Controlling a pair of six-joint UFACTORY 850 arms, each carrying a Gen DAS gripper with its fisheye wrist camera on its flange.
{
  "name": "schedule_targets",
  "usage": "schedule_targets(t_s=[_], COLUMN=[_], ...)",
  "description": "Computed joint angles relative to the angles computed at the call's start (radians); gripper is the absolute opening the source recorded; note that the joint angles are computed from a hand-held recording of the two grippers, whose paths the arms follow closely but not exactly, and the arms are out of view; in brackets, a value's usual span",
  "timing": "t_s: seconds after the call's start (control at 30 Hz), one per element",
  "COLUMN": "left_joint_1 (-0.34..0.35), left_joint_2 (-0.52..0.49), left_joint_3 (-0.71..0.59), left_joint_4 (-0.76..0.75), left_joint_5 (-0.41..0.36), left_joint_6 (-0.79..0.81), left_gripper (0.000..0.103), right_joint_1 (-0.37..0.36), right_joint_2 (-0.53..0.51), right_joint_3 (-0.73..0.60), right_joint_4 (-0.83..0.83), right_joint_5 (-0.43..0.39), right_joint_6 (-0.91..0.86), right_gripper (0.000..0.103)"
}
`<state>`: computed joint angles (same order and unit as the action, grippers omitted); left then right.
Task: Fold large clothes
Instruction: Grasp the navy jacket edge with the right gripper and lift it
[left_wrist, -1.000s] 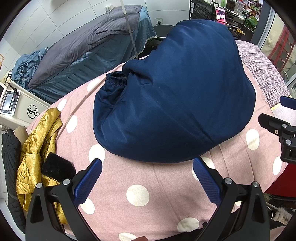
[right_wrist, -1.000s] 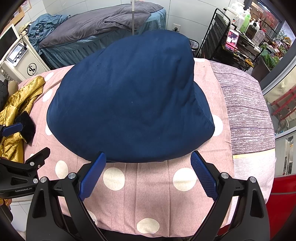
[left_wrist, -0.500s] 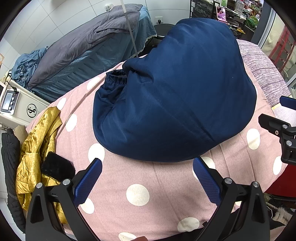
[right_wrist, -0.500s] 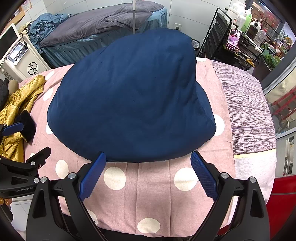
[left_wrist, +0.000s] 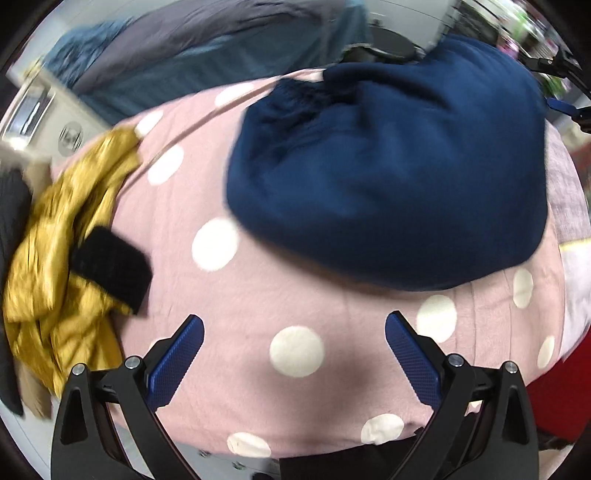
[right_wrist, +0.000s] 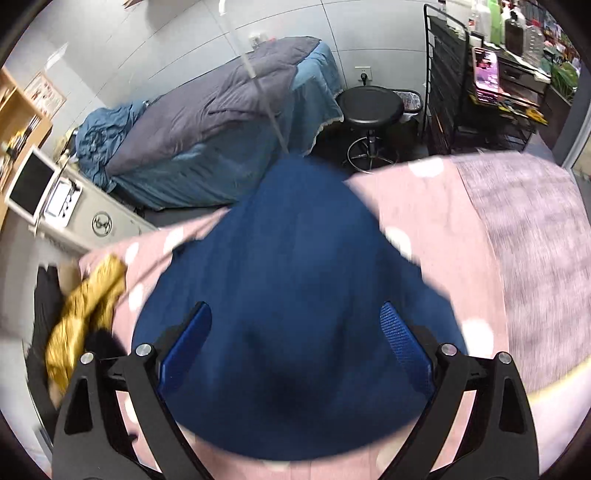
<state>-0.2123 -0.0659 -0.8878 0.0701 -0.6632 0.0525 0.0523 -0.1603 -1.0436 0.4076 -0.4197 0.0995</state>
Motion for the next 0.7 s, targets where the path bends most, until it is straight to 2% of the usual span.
schedule_targets(t_s=[0.13, 0.23, 0.27, 0.3, 0.33, 0.37, 0.4, 0.5, 0.6, 0.7], left_joint_1=[0.06, 0.079, 0.08, 0.079, 0.075, 0.07, 0.065, 0.04, 0.022, 0.006], left_joint_2=[0.008, -0.004, -0.008, -0.012, -0.018, -0.021, -0.03, -0.053, -0.068, -0.08], left_joint_3=[0.009, -0.017, -0.029, -0.042, -0.064, -0.082, -0.105, -0.19, -0.26, -0.319], left_joint_4=[0.0, -0.057, -0.068, -0.078, -0.096, -0.109, -0.126, -0.163, -0.209, -0.307], left_joint_5=[0.001, 0.003, 0.004, 0.01, 0.018, 0.023, 0.03, 0.068, 0.097, 0.093], left_joint_6=[-0.014, 0.026, 0.039, 0.051, 0.069, 0.081, 0.096, 0.139, 0.184, 0.277], left_gripper=[0.097, 0.097, 0.097, 0.097, 0.097, 0.097, 0.097, 0.097, 0.097, 0.097], right_joint_1=[-0.076, -0.087, -0.076, -0.056, -0.035, -0.008, 0.014, 0.131, 0.281, 0.408], right_joint_2=[-0.189, -0.255, -0.253, -0.246, -0.234, -0.212, -0.191, -0.123, -0.045, 0.022], right_joint_3=[-0.179, -0.227, -0.22, -0.215, -0.206, -0.182, -0.158, -0.088, 0.001, 0.083], right_joint_4=[0.221, 0.287, 0.305, 0.28, 0.258, 0.27, 0.286, 0.169, 0.028, 0.028], right_joint_5=[-0.133, -0.195, -0.187, -0.183, -0.18, -0.175, -0.174, -0.143, -0.113, -0.101], right_joint_6=[-0.196, -0.244, -0.285, -0.297, -0.314, -0.372, -0.42, -0.416, -0.38, -0.401], right_gripper=[0.092, 0.091, 0.079, 0.058, 0.047, 0.029, 0.023, 0.019, 0.018, 0.018])
